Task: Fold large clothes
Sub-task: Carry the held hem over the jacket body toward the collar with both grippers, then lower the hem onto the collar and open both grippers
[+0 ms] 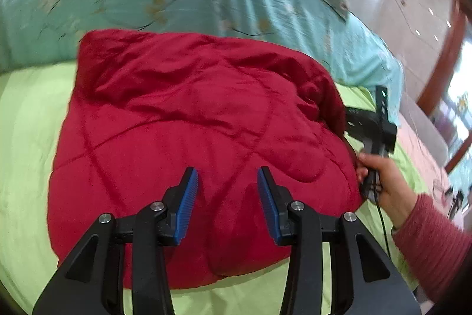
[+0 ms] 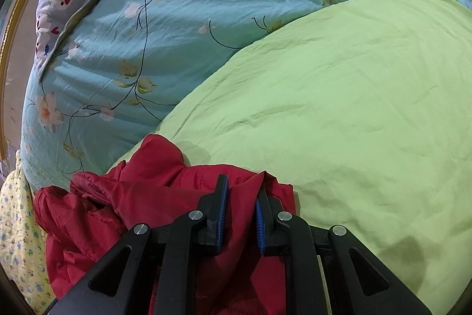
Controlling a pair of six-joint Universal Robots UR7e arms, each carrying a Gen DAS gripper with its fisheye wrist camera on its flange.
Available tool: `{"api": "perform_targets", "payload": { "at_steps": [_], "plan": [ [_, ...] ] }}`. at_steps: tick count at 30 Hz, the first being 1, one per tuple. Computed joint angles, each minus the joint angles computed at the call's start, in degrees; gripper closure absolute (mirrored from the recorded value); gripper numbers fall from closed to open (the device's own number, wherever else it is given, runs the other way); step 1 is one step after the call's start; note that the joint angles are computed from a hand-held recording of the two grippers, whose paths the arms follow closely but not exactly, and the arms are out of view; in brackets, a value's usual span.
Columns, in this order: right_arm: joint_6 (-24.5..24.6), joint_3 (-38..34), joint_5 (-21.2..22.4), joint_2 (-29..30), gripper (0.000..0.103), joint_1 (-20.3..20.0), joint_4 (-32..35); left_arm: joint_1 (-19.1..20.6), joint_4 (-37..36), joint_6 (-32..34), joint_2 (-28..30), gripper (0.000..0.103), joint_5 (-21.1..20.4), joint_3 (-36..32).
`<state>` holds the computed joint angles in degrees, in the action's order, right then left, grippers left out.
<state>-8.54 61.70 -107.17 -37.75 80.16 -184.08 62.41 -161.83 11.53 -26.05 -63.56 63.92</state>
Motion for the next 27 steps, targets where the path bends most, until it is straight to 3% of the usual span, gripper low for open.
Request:
{"api": "perform_targets", "payload": {
  "at_steps": [6, 7, 8, 10, 12, 14, 21, 23, 27],
  "plan": [
    [0.32, 3.27, 2.41, -2.38, 0.078, 0.45, -1.38, 0.25, 2.96, 1.87, 5.29, 0.063, 8.48, -6.7],
    [0.43, 5.11, 3.1, -3.41, 0.071, 0.7, -3.13, 0.47, 2.58, 2.42, 6.25, 0.063, 9.55, -7.91],
    [0.14, 6.76, 3.63, -4.23, 0.056, 0.94, -5.0, 0.68, 2.38, 2.87, 7.29, 0.063, 10.75, -9.33],
    [-2.33, 10.84, 4.38, -5.98, 0.041, 1.76, -10.91, 0.85, 2.28, 3.19, 8.51, 0.063, 11.95, -11.09],
    [-6.23, 14.14, 4.51, -7.31, 0.04, 2.9, -14.42, 0.87, 2.1, 3.24, 9.58, 0.063, 13.22, -12.65],
    [-10.62, 16.42, 4.38, -8.12, 0.04, 4.21, -13.57, 0.83, 2.12, 3.36, 10.74, 0.063, 14.43, -14.38],
    [-23.8, 10.94, -5.1, -2.95, 0.042, 8.08, 4.07, 1.08, 4.92, 3.52, 14.14, 0.063, 16.48, -20.64],
    [-26.77, 6.75, -9.41, 0.65, 0.04, 8.66, 5.11, 1.21, 5.9, 4.01, 15.04, 0.063, 16.81, -22.54],
    [-24.13, -0.07, -11.06, 3.95, 0.04, 7.96, 8.9, 1.44, 7.68, 2.81, 15.16, 0.064, 16.21, -24.01]
  ]
}}
